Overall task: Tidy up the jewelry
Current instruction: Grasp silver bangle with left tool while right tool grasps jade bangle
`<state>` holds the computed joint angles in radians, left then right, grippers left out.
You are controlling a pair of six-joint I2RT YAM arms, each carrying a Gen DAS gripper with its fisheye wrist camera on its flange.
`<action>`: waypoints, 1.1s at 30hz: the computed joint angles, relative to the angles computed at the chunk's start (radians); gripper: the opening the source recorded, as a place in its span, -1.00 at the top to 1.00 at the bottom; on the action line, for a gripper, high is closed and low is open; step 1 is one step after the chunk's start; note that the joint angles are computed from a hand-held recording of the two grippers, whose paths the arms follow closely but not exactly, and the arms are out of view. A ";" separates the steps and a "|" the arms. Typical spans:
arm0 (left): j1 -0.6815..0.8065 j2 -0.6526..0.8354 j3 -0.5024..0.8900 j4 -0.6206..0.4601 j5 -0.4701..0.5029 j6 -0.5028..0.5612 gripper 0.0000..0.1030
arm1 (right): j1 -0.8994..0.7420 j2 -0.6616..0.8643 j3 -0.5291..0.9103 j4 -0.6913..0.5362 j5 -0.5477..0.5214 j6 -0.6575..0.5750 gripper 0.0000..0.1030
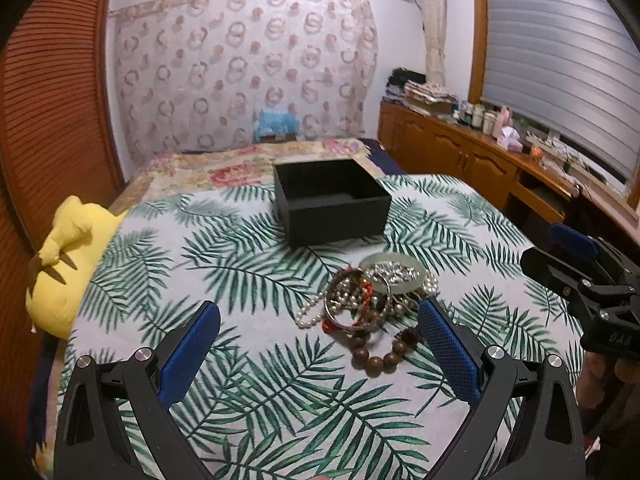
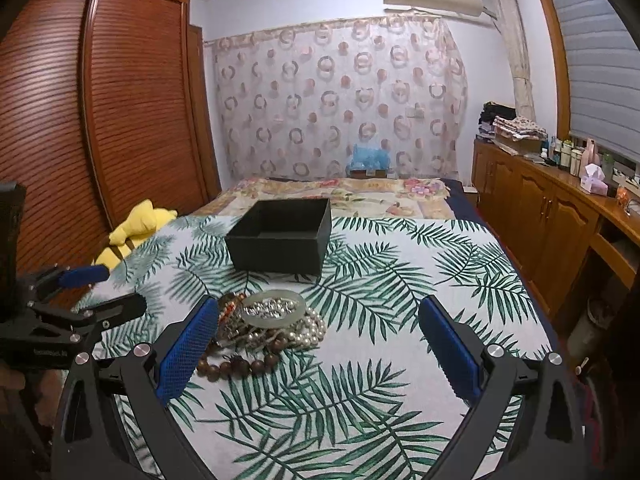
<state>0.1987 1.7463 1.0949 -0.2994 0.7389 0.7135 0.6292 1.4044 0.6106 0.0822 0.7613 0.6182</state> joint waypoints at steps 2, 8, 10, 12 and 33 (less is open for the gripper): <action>-0.011 0.021 0.015 -0.020 -0.006 0.017 -0.86 | -0.019 0.004 -0.017 0.020 -0.041 -0.003 -0.86; -0.062 0.099 0.080 -0.076 -0.029 0.052 -0.85 | -0.058 0.045 -0.046 0.073 -0.107 -0.014 -0.79; -0.083 0.119 0.093 -0.064 -0.045 0.038 -0.85 | -0.067 0.061 -0.050 0.085 -0.122 -0.016 -0.79; -0.099 0.136 0.102 -0.057 -0.056 0.037 -0.85 | -0.079 0.069 -0.054 0.089 -0.142 -0.020 -0.79; -0.158 0.391 0.409 -0.334 -0.008 0.064 -0.14 | -0.174 0.115 -0.043 0.119 -0.225 -0.095 -0.76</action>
